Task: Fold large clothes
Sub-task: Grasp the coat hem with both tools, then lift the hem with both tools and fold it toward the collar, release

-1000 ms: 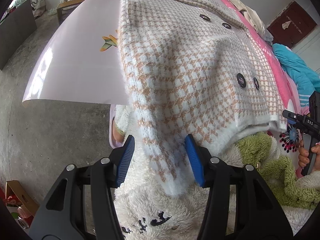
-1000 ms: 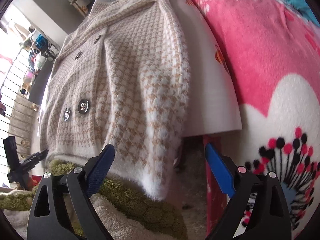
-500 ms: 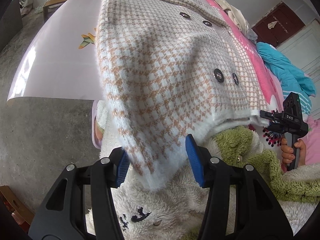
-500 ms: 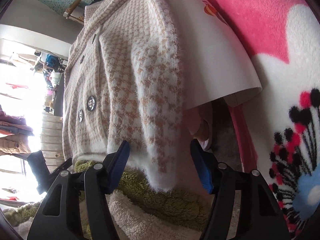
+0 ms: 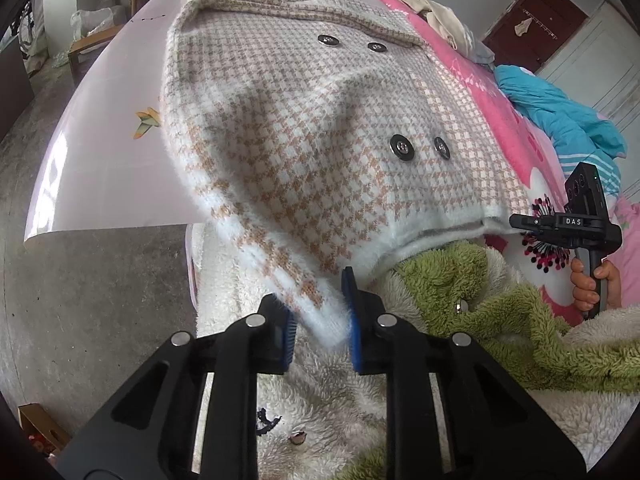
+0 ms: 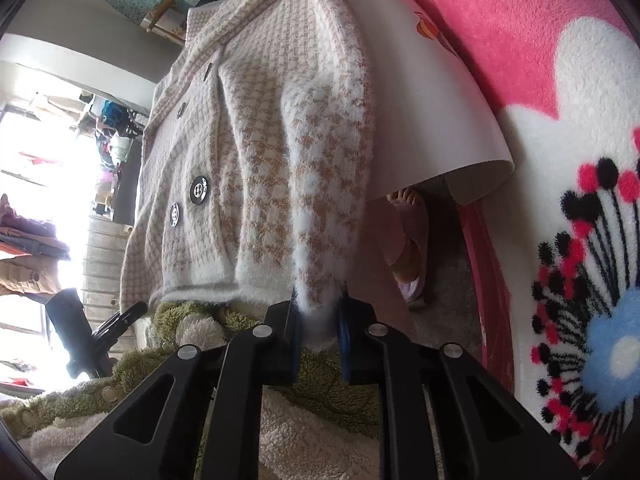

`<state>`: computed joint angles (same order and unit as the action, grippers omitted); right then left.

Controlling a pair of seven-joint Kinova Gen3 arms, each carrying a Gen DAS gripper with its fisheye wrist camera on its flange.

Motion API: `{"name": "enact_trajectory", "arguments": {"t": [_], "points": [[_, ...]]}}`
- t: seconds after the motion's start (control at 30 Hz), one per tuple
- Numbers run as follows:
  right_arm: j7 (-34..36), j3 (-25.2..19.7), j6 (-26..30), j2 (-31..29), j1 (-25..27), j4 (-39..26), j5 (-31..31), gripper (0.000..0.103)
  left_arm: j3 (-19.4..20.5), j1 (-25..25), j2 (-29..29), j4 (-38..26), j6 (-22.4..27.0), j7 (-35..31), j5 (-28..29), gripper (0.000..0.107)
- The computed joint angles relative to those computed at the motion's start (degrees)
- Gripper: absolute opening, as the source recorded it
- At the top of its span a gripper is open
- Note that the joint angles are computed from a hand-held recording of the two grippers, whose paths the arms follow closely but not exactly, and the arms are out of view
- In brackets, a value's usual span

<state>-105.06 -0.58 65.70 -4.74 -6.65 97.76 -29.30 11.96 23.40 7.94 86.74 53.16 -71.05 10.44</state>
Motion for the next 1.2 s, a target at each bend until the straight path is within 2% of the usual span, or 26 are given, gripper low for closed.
{"name": "enact_trajectory", "arguments": {"t": [0.2,0.43,0.53,0.73,0.93,1.07,1.2], "points": [[1.58,0.64,-2.10,-2.57,-0.42,-0.33,-1.66,0.010,0.03,-0.30,-1.74,-0.67,-3.03,-1.94,-0.06,0.009],[5.13,1.63,-7.47,-3.61,-0.80,-2.50,-4.09,0.010,-0.73,0.22,-1.34,-3.92,-6.42,0.06,-6.09,0.008],[5.00,1.12,-11.12,-3.19,-1.12,-3.59,-3.10,0.010,-1.88,1.33,-0.27,-5.45,-7.88,3.25,-10.62,0.008],[0.64,-1.08,-18.18,-0.34,-1.84,-6.31,3.44,0.010,-3.10,0.40,3.12,-9.01,-11.78,6.42,-13.96,0.008],[-1.79,-1.89,-20.91,5.68,-2.22,-12.61,7.84,0.010,-5.04,0.92,9.34,-18.09,-9.55,8.05,-16.19,0.008],[-1.09,-2.35,-20.86,10.52,-1.73,-17.80,9.26,0.010,-5.26,-0.69,13.72,-23.97,-7.00,6.24,-14.29,0.009],[-1.02,-2.88,-19.09,16.49,-0.97,-23.29,10.24,0.011,-4.70,-3.38,19.53,-31.23,-1.03,3.78,-10.05,0.013]]}}
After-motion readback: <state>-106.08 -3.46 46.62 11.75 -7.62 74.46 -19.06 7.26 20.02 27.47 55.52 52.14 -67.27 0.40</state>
